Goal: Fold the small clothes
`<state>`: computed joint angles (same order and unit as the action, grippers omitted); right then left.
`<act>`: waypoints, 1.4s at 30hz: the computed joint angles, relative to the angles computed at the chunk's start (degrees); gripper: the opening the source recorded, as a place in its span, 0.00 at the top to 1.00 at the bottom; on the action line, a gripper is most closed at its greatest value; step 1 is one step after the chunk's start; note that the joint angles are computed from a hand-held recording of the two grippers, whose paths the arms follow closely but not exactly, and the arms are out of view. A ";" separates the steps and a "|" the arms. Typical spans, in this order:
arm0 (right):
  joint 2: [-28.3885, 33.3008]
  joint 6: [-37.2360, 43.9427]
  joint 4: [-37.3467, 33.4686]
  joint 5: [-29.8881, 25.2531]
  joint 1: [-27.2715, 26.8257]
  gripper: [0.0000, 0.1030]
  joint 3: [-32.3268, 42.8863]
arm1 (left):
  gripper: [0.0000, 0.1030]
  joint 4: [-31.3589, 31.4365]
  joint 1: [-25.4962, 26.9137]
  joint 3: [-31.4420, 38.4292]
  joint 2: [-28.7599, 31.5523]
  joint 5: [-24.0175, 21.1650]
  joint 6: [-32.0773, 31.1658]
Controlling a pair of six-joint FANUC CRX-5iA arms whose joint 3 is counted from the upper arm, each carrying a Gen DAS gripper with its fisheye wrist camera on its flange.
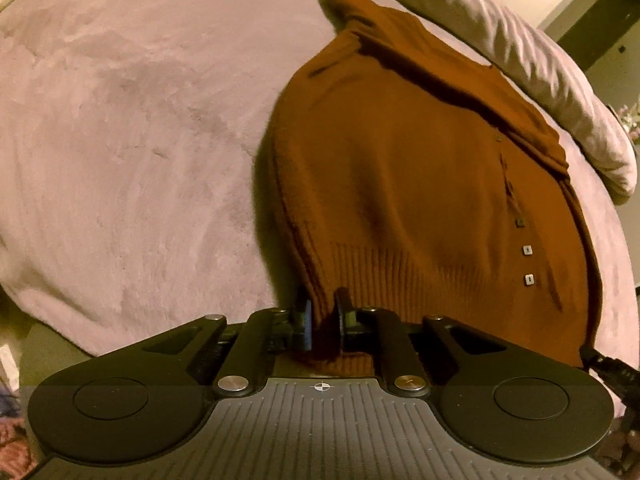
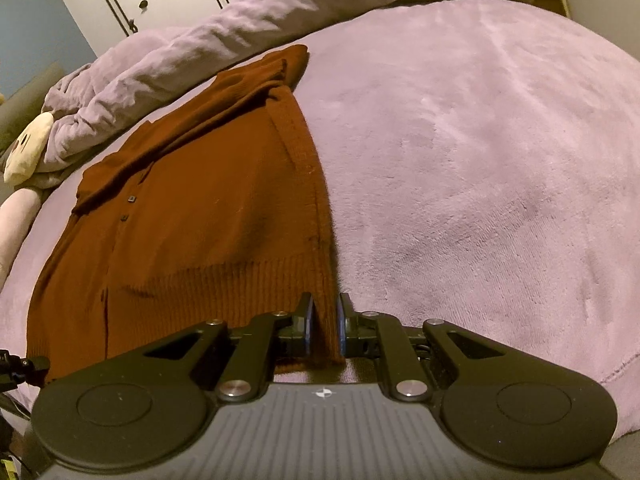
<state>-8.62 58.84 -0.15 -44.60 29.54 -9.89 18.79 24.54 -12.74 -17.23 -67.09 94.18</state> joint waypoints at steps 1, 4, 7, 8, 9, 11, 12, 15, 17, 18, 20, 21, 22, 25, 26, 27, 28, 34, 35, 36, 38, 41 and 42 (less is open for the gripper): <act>0.00 0.07 -0.35 -0.09 -0.11 0.90 0.10 | 0.87 -0.24 -0.12 0.12 0.02 -0.07 0.10; 0.09 0.48 -1.42 -0.37 -0.54 0.90 0.53 | 0.87 -1.17 -0.63 0.62 0.15 -0.28 0.16; 0.08 0.99 -1.47 -0.49 -0.53 0.90 0.54 | 0.87 -1.98 -1.17 0.97 0.24 -0.32 0.26; 0.07 1.26 -1.60 -0.54 -0.57 0.90 0.56 | 0.87 -2.13 -1.26 1.06 0.25 -0.34 0.24; 0.04 1.46 -1.68 -0.62 -0.60 0.90 0.58 | 0.87 -2.22 -1.33 1.15 0.27 -0.37 0.20; 0.15 2.01 -2.21 -1.00 -0.85 0.91 0.95 | 0.87 -2.13 -1.25 1.11 0.27 -0.37 0.07; 0.32 2.29 -2.52 -1.19 -1.02 0.91 1.24 | 0.87 -2.12 -1.23 1.11 0.25 -0.39 0.07; 0.46 3.13 -3.88 -1.44 -1.66 0.92 1.73 | 0.88 -1.93 -1.18 1.20 0.31 -0.49 0.27; 0.48 3.75 -6.05 -1.64 -2.47 0.93 2.22 | 0.89 -1.45 -0.94 1.11 0.22 -0.41 0.32; 0.54 4.05 -7.46 -1.85 -3.01 0.93 2.61 | 0.89 -0.78 -0.63 0.81 0.02 -0.21 0.25; 0.80 5.01 -10.14 -2.47 -4.18 0.93 3.53 | 0.90 0.57 0.01 0.32 -0.37 0.00 -0.07; 0.96 5.34 -11.13 -2.80 -4.61 0.94 3.99 | 0.90 1.58 0.37 0.06 -0.50 0.06 -0.43; 1.13 5.99 -12.45 -3.15 -5.17 0.94 4.49 | 0.90 3.10 0.89 -0.35 -0.63 0.19 -1.11; 1.87 8.32 -17.21 -4.75 -7.27 0.94 6.48 | 0.90 8.57 2.46 -1.50 -0.85 0.65 -3.67; 2.19 9.13 -18.86 -5.40 -8.01 0.94 7.26 | 0.91 10.07 2.79 -1.70 -0.89 0.90 -4.41; 2.49 10.05 -20.39 -5.99 -8.68 0.94 8.02 | 0.91 11.52 3.05 -1.78 -0.88 1.23 -5.07; 2.82 11.20 -22.07 -6.46 -9.40 0.94 8.87 | 0.91 12.44 3.06 -1.73 -0.82 1.63 -5.31; 5.70 14.61 -31.46 -7.46 -13.40 0.94 14.57 | 0.91 18.46 3.08 -0.95 0.99 5.29 -6.41; 6.34 15.03 -32.12 -7.30 -13.61 0.94 15.59 | 0.91 18.68 2.98 -0.26 1.60 5.89 -6.36; 7.00 15.48 -32.69 -7.19 -13.80 0.94 16.62 | 0.91 18.72 2.89 0.41 2.16 6.50 -6.31; 8.57 15.84 -32.41 -6.62 -13.51 0.94 18.91 | 0.91 18.84 2.81 1.86 3.37 7.74 -6.55; 11.14 16.43 -30.52 -5.22 -12.33 0.94 22.37 | 0.91 18.51 2.55 4.09 5.33 9.92 -6.84; 11.92 16.46 -29.89 -4.83 -12.03 0.94 23.30 | 0.91 18.33 2.46 4.66 5.94 10.82 -6.63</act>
<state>3.30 75.31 -30.04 -49.43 17.51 13.41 37.12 27.00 -8.08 -11.30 -56.26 87.56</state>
